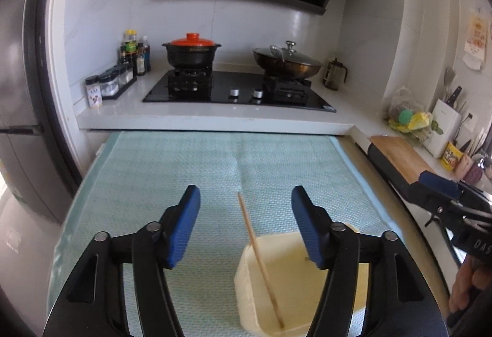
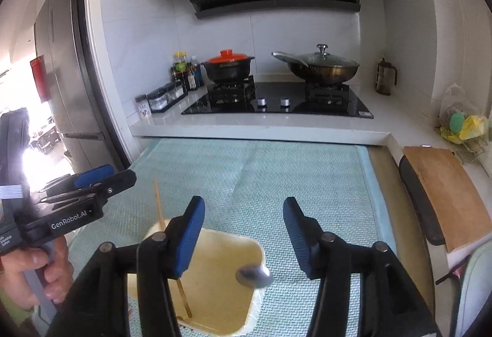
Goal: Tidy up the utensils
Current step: 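Withdraw both open tools from the cream holder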
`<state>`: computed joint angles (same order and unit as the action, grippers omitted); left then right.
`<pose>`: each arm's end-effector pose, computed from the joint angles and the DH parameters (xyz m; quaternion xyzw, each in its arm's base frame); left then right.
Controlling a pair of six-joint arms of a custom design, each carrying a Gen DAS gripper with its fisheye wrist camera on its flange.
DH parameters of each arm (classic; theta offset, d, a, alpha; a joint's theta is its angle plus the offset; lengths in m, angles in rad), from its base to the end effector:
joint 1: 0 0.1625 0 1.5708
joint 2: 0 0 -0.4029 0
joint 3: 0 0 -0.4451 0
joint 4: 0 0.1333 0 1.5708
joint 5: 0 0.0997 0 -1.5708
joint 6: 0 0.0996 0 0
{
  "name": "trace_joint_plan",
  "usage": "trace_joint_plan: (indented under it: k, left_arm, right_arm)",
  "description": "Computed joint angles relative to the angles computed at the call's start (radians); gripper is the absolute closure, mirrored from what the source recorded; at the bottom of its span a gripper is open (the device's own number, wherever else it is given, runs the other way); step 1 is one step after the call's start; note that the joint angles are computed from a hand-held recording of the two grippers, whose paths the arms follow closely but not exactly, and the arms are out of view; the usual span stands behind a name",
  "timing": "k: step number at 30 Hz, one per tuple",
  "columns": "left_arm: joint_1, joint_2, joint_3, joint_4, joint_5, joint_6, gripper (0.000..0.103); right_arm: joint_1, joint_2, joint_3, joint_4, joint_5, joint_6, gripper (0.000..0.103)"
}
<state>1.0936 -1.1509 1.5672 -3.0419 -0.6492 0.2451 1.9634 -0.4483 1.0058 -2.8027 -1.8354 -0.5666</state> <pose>-0.1202 -0.6954 0.4074 0.0641 0.8031 -0.4923 0.3295 0.4353 -0.7708 0.0888 0.3929 -0.8500 0.3159 0.1525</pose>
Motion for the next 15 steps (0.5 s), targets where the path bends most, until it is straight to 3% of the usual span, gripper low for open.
trace_joint_plan:
  k: [2,5,8,11,15]
  left_arm:
    - [-0.029,-0.081,0.088,-0.030,0.018,0.031,0.018]
    - [-0.079,-0.223,0.253,-0.049,0.071,0.046,0.006]
    - [-0.131,-0.367,0.417,-0.012,0.139,0.006,0.006]
    - [-0.190,-0.486,0.575,-0.053,0.216,-0.020,0.006]
    - [-0.259,-0.635,0.741,0.046,0.276,-0.182,0.006]
  right_arm:
    - [0.007,-0.074,0.106,-0.068,0.005,-0.012,0.035]
    - [0.012,-0.201,0.300,-0.164,0.010,-0.041,0.034]
    - [0.010,-0.327,0.502,-0.261,0.009,-0.072,0.033]
    - [0.006,-0.437,0.700,-0.384,0.018,-0.111,0.032]
    - [0.000,-0.527,0.902,-0.539,0.013,-0.151,0.029]
